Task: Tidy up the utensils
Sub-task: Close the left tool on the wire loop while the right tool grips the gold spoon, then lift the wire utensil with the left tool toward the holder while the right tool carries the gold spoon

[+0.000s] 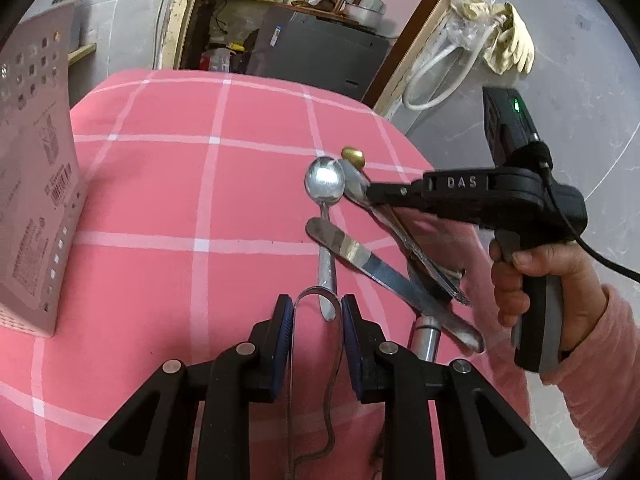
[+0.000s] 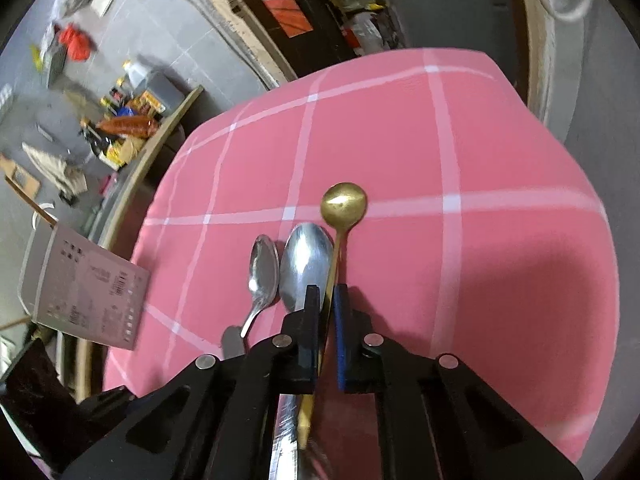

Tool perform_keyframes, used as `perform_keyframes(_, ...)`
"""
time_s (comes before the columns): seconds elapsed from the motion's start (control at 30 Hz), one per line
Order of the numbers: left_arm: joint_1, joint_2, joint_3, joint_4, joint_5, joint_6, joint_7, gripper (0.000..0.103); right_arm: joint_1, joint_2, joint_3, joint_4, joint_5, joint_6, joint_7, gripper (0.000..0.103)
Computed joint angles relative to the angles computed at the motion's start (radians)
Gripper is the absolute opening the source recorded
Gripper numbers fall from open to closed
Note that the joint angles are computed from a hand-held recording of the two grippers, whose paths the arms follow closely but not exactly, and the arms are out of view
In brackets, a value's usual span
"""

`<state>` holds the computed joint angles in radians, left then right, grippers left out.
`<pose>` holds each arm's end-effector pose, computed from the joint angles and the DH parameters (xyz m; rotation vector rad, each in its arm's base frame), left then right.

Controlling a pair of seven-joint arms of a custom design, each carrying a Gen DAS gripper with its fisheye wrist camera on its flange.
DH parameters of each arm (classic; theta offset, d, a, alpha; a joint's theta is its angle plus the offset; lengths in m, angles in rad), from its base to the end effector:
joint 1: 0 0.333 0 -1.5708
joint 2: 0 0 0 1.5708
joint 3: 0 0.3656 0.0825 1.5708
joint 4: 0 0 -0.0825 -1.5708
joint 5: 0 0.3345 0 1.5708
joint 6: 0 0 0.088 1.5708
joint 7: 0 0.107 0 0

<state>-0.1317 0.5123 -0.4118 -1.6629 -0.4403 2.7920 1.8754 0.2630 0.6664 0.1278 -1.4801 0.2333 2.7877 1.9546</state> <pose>0.6379 -0.2913 0.4680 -1.6406 2.3829 -1.1592 0.7071 0.2501 0.4242 -1.5260 1.9425 -0.0620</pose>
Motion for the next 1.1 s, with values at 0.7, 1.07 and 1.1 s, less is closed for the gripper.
perform_keyframes(0.7, 0.06, -0.056, -0.053, -0.018, -0.121, 0.011, 0.141, 0.023, 0.015, -0.233, 0.064, -0.458, 0.077, 0.347, 0.152, 0.002)
perform_keyframes(1.07, 0.109, -0.125, -0.093, -0.023, -0.331, 0.013, 0.316, 0.023, 0.214, -0.281, -0.08, -0.574, 0.063, 0.734, 0.283, 0.002)
perform_keyframes(1.1, 0.11, -0.136, -0.092, -0.022, -0.356, 0.014, 0.338, 0.023, 0.251, -0.276, -0.11, -0.561, 0.081, 0.771, 0.266, 0.002)
